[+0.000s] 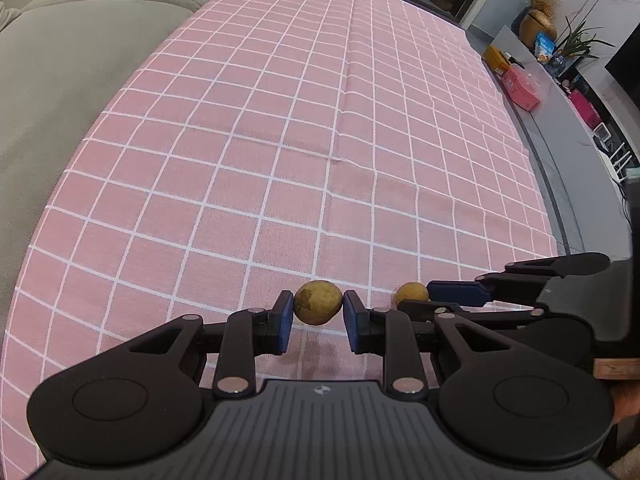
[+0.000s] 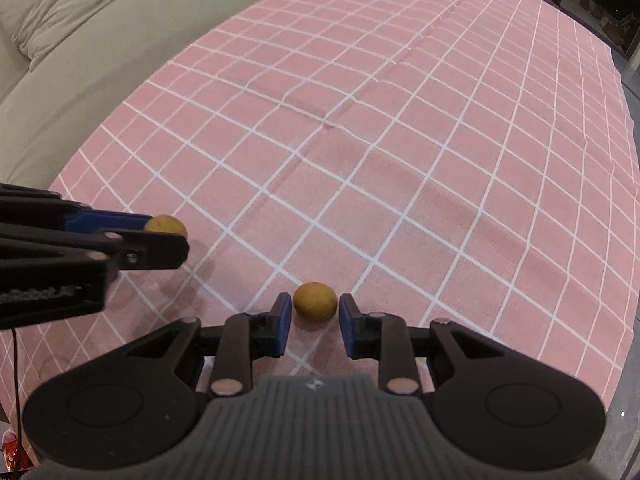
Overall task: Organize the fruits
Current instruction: 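Grasp a kiwi with the left tool while the right tool grasps the other kiwi, then carry both kiwis over the colander and open both tools to drop them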
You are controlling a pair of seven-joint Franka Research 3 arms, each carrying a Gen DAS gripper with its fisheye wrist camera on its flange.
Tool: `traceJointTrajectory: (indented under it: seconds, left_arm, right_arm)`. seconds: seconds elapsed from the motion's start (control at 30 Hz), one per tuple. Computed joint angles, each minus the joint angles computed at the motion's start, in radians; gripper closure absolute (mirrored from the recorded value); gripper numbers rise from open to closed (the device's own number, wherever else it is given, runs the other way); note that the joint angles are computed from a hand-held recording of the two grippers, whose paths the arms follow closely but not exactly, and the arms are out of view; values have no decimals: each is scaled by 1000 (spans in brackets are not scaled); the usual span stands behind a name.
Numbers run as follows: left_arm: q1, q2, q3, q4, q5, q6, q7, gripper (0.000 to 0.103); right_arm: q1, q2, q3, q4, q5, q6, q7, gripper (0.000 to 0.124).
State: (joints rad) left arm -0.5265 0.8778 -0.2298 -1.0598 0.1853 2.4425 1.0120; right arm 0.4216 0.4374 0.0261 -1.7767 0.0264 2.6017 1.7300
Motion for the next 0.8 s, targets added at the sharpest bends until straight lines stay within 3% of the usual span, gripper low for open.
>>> traceJointTrajectory:
  seconds: [0.17, 0.5, 0.67, 0.8]
  left_arm:
    - [12, -37, -3, -54, -5, 28, -8, 73]
    - [65, -152, -59, -215, -42, 145, 37, 73]
    - [97, -226, -100, -313, -90, 220, 65, 73]
    - [117, -276, -141, -375, -130, 290, 103, 73]
  right_arm:
    - [12, 11, -7, 16, -23, -13, 3, 105]
    - [28, -128, -18, -133, -64, 124, 79, 105]
    - [47, -263, -29, -268, -139, 228, 214, 105]
    - [42, -399, -27, -402, -282, 311, 408, 105]
